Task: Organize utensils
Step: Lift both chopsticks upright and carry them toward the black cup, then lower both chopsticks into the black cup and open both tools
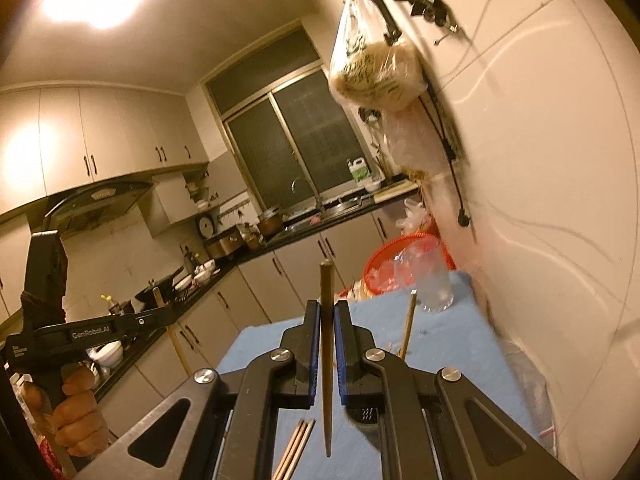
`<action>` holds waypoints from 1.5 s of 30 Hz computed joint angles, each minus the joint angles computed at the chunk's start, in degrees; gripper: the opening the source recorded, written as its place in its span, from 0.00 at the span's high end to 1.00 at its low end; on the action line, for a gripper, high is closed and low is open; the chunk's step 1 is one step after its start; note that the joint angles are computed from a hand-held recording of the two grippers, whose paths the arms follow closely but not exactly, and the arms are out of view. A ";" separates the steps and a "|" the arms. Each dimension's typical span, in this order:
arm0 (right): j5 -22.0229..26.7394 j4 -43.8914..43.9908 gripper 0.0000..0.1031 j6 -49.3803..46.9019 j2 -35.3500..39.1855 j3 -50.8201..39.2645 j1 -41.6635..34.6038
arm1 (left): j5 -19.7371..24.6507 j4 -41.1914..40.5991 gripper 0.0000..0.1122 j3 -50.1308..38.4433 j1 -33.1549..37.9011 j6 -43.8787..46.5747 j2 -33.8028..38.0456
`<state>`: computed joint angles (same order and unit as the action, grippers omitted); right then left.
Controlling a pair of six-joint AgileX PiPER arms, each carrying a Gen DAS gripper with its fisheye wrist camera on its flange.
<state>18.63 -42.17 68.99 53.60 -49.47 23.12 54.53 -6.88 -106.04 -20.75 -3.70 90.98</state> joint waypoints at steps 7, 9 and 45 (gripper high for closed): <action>-3.28 22.09 0.93 -23.34 2.00 -3.88 -9.58 | 5.01 0.81 0.94 -16.37 -3.37 -3.36 9.41; -4.02 29.37 0.93 -30.79 2.74 -4.57 -12.13 | 6.25 1.14 0.94 -21.52 -4.23 -4.45 12.68; -5.00 71.75 0.83 -72.62 16.39 -4.04 -20.91 | -3.33 0.05 0.89 -11.50 -4.68 -7.12 18.39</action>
